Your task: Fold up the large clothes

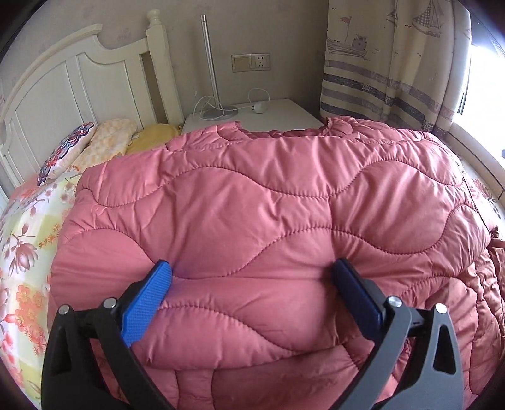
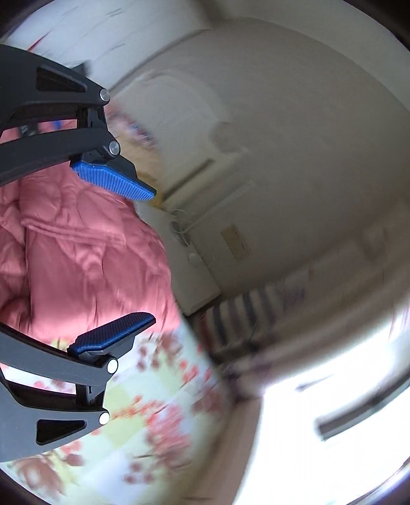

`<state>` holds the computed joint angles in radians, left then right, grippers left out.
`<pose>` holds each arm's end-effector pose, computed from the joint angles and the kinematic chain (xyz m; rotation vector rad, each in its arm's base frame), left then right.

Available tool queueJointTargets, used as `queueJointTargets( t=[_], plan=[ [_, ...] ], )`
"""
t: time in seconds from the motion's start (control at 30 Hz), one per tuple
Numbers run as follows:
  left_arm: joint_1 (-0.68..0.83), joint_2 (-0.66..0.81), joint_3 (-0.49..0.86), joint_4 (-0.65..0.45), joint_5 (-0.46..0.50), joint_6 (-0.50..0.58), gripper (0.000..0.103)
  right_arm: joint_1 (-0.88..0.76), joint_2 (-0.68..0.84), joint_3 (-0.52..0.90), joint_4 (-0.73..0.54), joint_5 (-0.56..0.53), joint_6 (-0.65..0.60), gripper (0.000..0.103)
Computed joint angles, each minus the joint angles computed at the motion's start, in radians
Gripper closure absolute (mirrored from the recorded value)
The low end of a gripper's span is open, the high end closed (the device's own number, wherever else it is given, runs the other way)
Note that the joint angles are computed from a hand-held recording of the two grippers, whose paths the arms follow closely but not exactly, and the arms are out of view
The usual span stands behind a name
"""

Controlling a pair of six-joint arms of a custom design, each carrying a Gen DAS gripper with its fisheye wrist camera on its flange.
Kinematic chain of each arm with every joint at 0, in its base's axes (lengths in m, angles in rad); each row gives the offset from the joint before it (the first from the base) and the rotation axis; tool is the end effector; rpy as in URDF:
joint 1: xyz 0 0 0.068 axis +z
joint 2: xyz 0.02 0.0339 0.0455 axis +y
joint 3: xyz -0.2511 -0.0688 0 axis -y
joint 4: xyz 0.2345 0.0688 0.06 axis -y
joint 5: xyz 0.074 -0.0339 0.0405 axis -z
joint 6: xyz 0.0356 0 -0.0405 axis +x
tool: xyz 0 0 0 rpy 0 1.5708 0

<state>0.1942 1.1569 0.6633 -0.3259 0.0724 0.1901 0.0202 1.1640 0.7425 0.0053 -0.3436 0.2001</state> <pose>0.2249 0.0416 0.2051 0.0292 2.3894 0.0950 0.2572 0.0172 0.2594 -0.0450 1.9926 0.4834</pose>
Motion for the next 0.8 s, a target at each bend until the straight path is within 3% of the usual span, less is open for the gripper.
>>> queueJointTargets(
  t=[0.1,0.2,0.27,0.63,0.7,0.8],
  plan=[
    [-0.002,-0.015,-0.012,-0.002,0.0,-0.002,0.002,0.26,0.137,0.167,-0.172,0.321,-0.219,0.028],
    [0.01,-0.023,-0.017,-0.003,0.016,-0.001,0.002,0.326,0.392,0.33,-0.336,0.36,-0.273,0.029],
    [0.019,-0.026,-0.02,-0.004,0.03,0.001,0.002,0.311,0.464,0.349,-0.335,0.346,-0.264,0.025],
    [0.035,-0.029,0.005,-0.046,0.045,0.004,0.002,0.288,0.489,0.384,-0.358,0.319,-0.205,0.019],
    [0.06,-0.128,0.015,-0.137,0.022,0.019,0.002,0.292,0.389,0.357,-0.422,0.308,-0.157,0.019],
    [0.194,-0.364,0.02,-0.334,0.114,0.117,0.002,0.305,0.136,0.221,-0.441,0.219,-0.185,0.016]
  ],
)
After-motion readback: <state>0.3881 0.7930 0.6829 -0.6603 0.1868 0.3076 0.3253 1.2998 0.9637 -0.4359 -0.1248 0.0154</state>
